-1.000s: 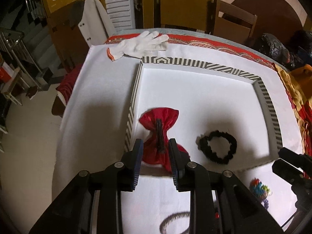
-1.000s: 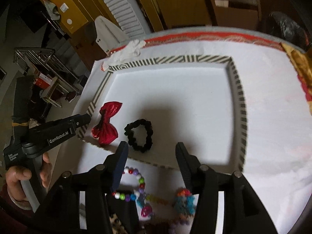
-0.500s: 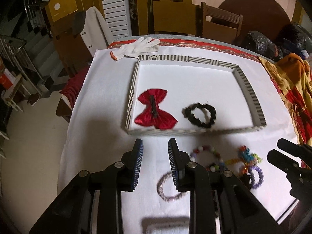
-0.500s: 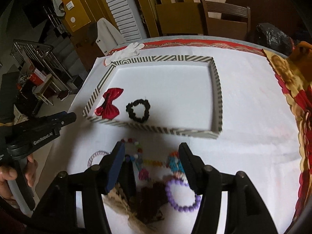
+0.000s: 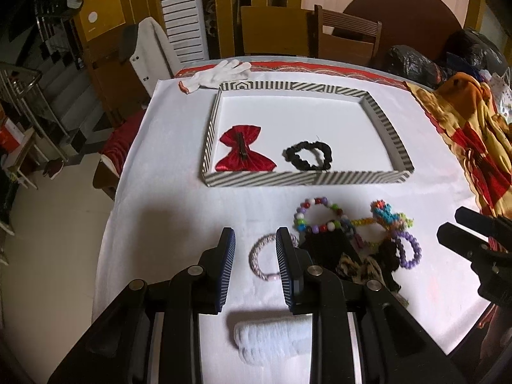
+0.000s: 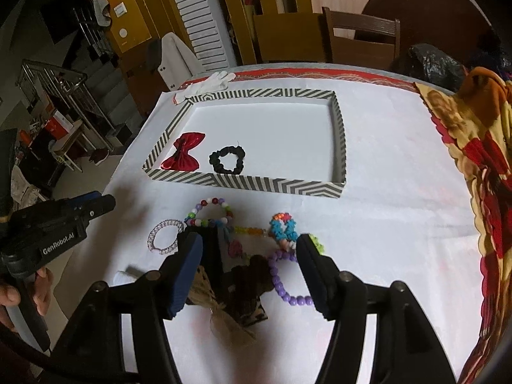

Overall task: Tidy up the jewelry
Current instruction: 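Move the left tool to the white fluffy roll while the right tool approaches the beige ribbon bow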

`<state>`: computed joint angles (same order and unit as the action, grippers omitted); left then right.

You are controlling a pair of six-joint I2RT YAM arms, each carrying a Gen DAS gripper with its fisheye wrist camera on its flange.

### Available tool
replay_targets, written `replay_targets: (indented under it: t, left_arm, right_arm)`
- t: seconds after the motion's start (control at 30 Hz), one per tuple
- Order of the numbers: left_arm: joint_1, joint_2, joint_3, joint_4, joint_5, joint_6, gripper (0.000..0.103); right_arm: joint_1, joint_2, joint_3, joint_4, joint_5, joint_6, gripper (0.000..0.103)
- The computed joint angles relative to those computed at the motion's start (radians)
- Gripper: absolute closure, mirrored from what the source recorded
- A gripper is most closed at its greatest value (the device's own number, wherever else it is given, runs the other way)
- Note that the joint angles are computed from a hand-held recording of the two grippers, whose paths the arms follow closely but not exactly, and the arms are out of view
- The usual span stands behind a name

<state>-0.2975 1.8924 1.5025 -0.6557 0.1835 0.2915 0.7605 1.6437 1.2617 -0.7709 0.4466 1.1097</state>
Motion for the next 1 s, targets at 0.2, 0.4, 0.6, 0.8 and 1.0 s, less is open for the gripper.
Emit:
replay_targets:
  t: [0.2,0.4,0.6,0.8,1.0]
  left_arm:
    - [0.011,-0.053,-0.075,0.023,0.007,0.018,0.082]
    - [0.020,-0.084,-0.118,0.031,0.015,0.034,0.082]
    - [0.037,-0.107,-0.150,0.032,0.021,0.060,0.082]
    - [0.101,-0.047,-0.065,-0.085,0.097,0.076,0.082]
    - [0.150,0.000,-0.028,-0.151,0.135,0.092,0.082]
  right_arm:
    - [0.038,-0.011,-0.007,-0.028,0.014,0.037,0.036]
    - [0.076,-0.018,-0.028,-0.033,0.018,0.084,0.036]
    - [0.109,-0.012,-0.035,-0.039,0.016,0.116,0.036]
    - [0.131,-0.021,-0.060,-0.029,0.011,0.136,0.036]
    - [0.144,-0.028,-0.112,0.031,-0.012,0.144,0.036]
